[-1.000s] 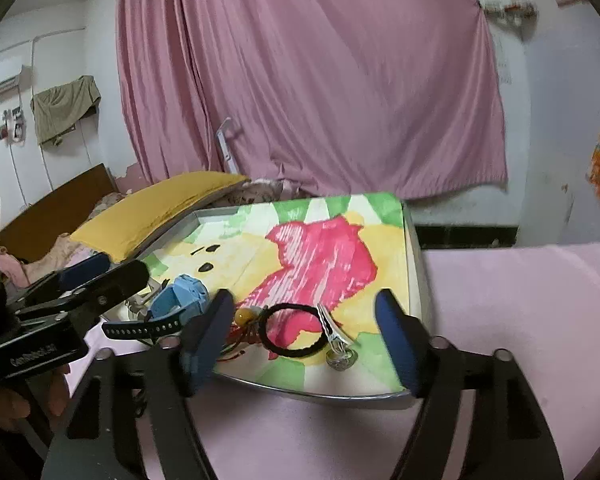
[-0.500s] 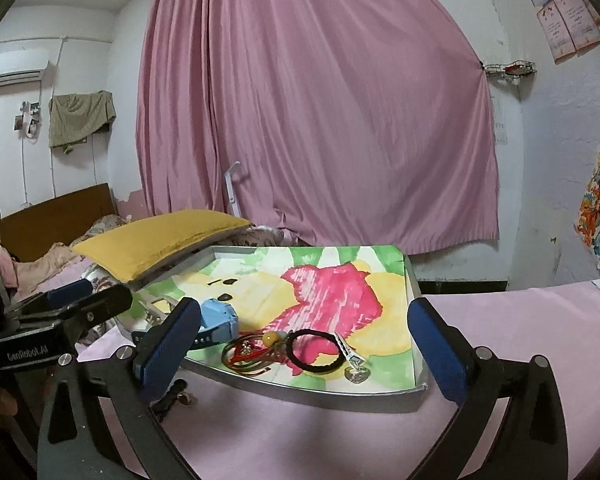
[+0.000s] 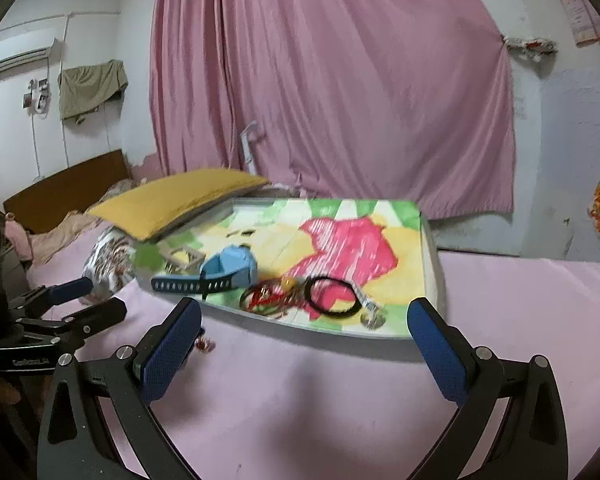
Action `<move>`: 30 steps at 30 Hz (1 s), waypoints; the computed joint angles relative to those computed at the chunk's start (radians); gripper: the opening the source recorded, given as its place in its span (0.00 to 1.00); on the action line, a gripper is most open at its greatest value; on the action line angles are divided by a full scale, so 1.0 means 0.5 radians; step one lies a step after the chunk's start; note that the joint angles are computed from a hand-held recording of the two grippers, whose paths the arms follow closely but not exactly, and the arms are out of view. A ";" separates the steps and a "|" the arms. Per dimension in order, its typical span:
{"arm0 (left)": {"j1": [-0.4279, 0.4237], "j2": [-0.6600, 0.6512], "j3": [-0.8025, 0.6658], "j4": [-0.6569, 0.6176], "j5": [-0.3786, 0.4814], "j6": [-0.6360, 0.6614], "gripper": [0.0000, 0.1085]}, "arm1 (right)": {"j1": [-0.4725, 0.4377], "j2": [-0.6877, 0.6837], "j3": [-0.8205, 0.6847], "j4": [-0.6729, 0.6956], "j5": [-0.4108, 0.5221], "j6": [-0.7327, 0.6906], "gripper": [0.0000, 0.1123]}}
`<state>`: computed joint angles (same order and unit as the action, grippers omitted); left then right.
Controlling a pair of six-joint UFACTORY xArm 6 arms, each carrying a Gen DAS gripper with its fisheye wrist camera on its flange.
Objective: Organize jewelry
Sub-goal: 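Move both open grippers back toward the black strand and red gem ring, then grasp the black beaded strand with the left gripper while the right grasps the red gem ring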
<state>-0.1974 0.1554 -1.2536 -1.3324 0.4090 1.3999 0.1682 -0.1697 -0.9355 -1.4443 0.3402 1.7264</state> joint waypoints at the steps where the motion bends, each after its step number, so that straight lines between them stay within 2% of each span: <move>1: 0.006 0.004 0.003 0.064 0.018 -0.063 0.94 | -0.006 0.014 -0.002 0.081 -0.021 -0.081 0.90; 6: 0.040 0.048 0.008 0.386 0.112 -0.382 0.94 | 0.009 0.089 -0.003 0.628 -0.040 -0.673 0.89; 8: 0.054 0.072 -0.006 0.489 0.171 -0.488 0.94 | 0.020 0.124 -0.024 0.786 -0.028 -0.840 0.82; 10: 0.061 0.085 -0.016 0.543 0.212 -0.538 0.86 | 0.025 0.160 -0.039 0.998 -0.040 -1.080 0.68; 15: 0.046 0.085 -0.015 0.693 0.285 -0.614 0.74 | 0.035 0.235 -0.052 1.524 -0.077 -1.608 0.54; 17: 0.043 0.090 -0.026 0.743 0.343 -0.642 0.69 | 0.035 0.258 -0.053 1.735 -0.091 -1.792 0.52; 19: 0.038 0.090 -0.026 0.775 0.374 -0.659 0.61 | 0.038 0.274 -0.054 1.875 -0.100 -1.914 0.50; 23: 0.012 0.098 -0.041 0.809 0.392 -0.664 0.54 | 0.046 0.309 -0.069 2.124 -0.090 -2.123 0.50; 25: -0.005 0.105 -0.055 0.844 0.396 -0.683 0.47 | 0.047 0.321 -0.074 2.220 -0.089 -2.201 0.46; 27: -0.030 0.110 -0.056 0.887 0.362 -0.694 0.43 | 0.047 0.327 -0.080 2.252 -0.083 -2.220 0.45; 30: -0.063 0.119 -0.062 0.979 0.307 -0.733 0.32 | 0.052 0.333 -0.089 2.268 -0.079 -2.230 0.44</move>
